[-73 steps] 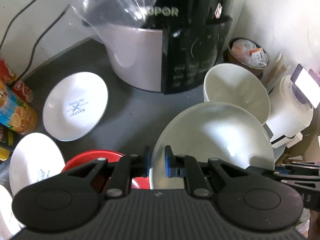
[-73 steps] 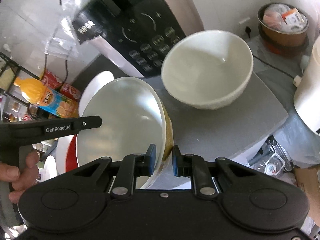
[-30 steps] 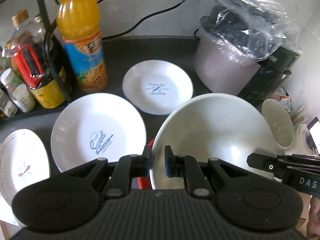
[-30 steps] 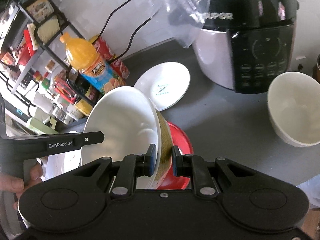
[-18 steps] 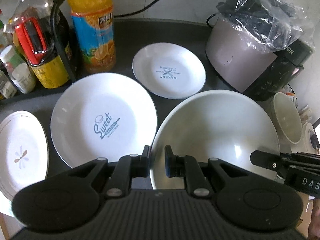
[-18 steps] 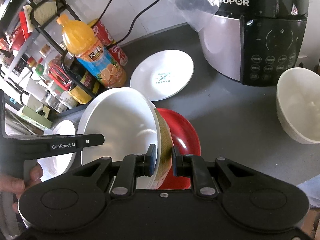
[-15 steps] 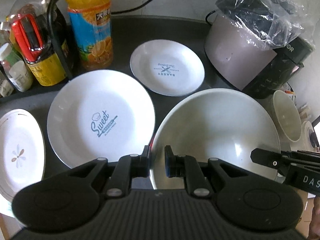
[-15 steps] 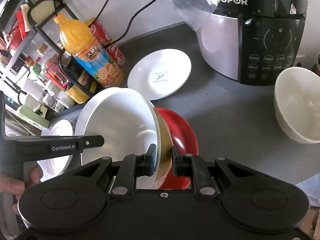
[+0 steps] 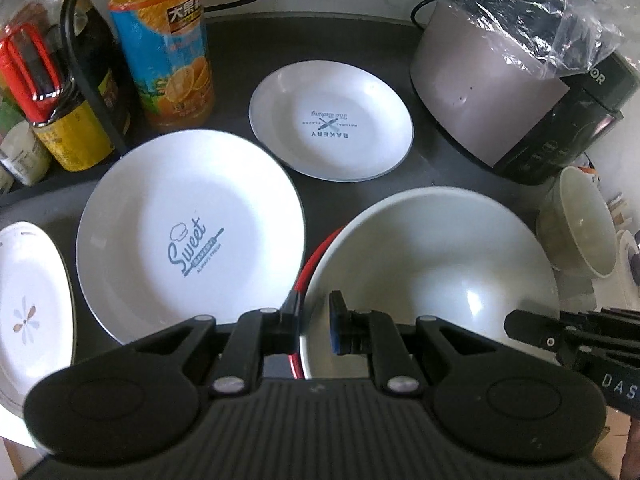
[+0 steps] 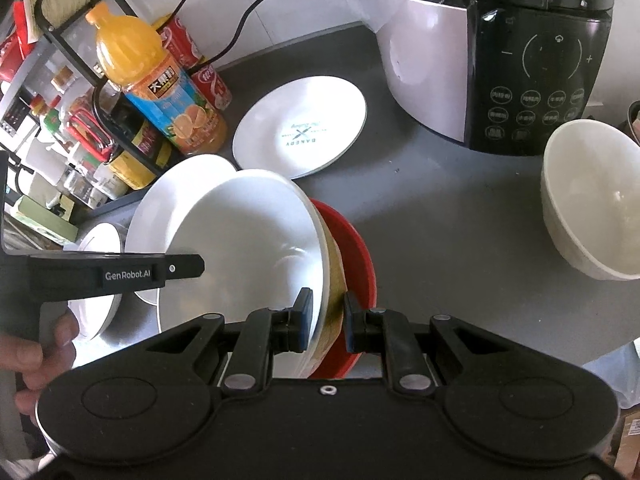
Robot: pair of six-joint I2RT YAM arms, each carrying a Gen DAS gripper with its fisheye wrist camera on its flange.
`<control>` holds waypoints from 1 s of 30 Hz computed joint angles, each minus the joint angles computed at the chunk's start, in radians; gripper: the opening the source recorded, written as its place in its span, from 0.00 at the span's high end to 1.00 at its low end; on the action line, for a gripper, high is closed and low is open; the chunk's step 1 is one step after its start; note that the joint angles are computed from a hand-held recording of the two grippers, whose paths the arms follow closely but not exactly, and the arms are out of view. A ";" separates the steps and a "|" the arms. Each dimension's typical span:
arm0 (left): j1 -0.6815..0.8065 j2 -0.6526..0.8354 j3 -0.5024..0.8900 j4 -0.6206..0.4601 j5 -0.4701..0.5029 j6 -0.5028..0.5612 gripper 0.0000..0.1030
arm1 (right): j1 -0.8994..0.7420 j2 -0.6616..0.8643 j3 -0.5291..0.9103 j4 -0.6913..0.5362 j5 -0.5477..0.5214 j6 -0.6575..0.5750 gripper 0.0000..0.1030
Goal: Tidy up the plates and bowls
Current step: 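Lift the large white bowl with both grippers and lower it into the red bowl, then open both grippers and release the large white bowl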
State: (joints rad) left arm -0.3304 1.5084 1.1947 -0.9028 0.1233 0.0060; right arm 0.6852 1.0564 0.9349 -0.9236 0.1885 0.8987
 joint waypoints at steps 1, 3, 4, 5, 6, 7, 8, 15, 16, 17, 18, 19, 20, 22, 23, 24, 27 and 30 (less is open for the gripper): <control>-0.008 0.002 0.002 0.003 -0.013 0.002 0.87 | -0.002 -0.001 0.001 -0.001 -0.001 0.000 0.82; -0.018 0.002 0.001 0.008 -0.026 0.007 0.87 | -0.005 -0.002 0.005 -0.006 0.010 -0.003 0.77; -0.023 0.002 0.000 0.012 -0.031 0.009 0.87 | 0.001 0.003 0.010 -0.008 0.024 -0.007 0.77; -0.029 -0.001 -0.005 0.019 -0.039 0.012 0.87 | -0.006 -0.001 0.007 0.001 0.016 -0.022 0.77; -0.036 -0.002 -0.006 0.021 -0.052 0.016 0.87 | -0.015 -0.005 0.004 0.008 0.003 -0.027 0.77; -0.041 -0.001 -0.007 0.022 -0.062 0.015 0.87 | -0.022 -0.005 0.002 0.011 -0.005 -0.029 0.77; -0.042 0.001 -0.005 0.019 -0.067 0.013 0.87 | -0.022 -0.001 0.004 0.010 -0.005 -0.030 0.77; -0.045 -0.013 0.023 0.009 -0.104 0.013 0.83 | -0.005 -0.024 0.005 -0.002 0.011 -0.006 0.77; -0.047 -0.014 0.033 0.002 -0.106 0.013 0.83 | -0.001 -0.036 0.003 -0.006 0.016 0.005 0.77; -0.051 -0.012 0.045 -0.008 -0.108 0.010 0.82 | 0.002 -0.048 0.002 -0.007 0.021 0.012 0.76; -0.056 -0.009 0.058 -0.018 -0.114 0.005 0.79 | 0.005 -0.059 0.000 -0.009 0.025 0.016 0.75; -0.061 -0.007 0.070 -0.025 -0.120 0.001 0.77 | 0.007 -0.074 -0.001 -0.013 0.030 0.021 0.71; -0.068 -0.009 0.073 -0.025 -0.127 -0.002 0.72 | 0.010 -0.082 -0.001 -0.017 0.034 0.025 0.63; -0.088 -0.008 0.086 -0.032 -0.147 -0.010 0.59 | 0.017 -0.110 -0.005 -0.028 0.052 0.044 0.51; -0.100 -0.004 0.096 -0.039 -0.158 -0.018 0.48 | 0.023 -0.121 -0.008 -0.029 0.062 0.051 0.48; -0.112 -0.003 0.100 -0.040 -0.168 -0.026 0.41 | 0.025 -0.136 -0.012 -0.032 0.071 0.054 0.48; -0.149 0.000 0.114 -0.041 -0.196 -0.043 0.31 | 0.016 -0.173 -0.030 -0.051 0.082 0.077 0.47; -0.188 0.010 0.132 -0.046 -0.220 -0.054 0.27 | -0.022 -0.246 -0.074 -0.054 0.058 0.087 0.38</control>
State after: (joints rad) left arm -0.5186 1.5188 1.3264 -0.9491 -0.0964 -0.0482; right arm 0.6629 0.8103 0.8604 -0.9774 0.2468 0.9860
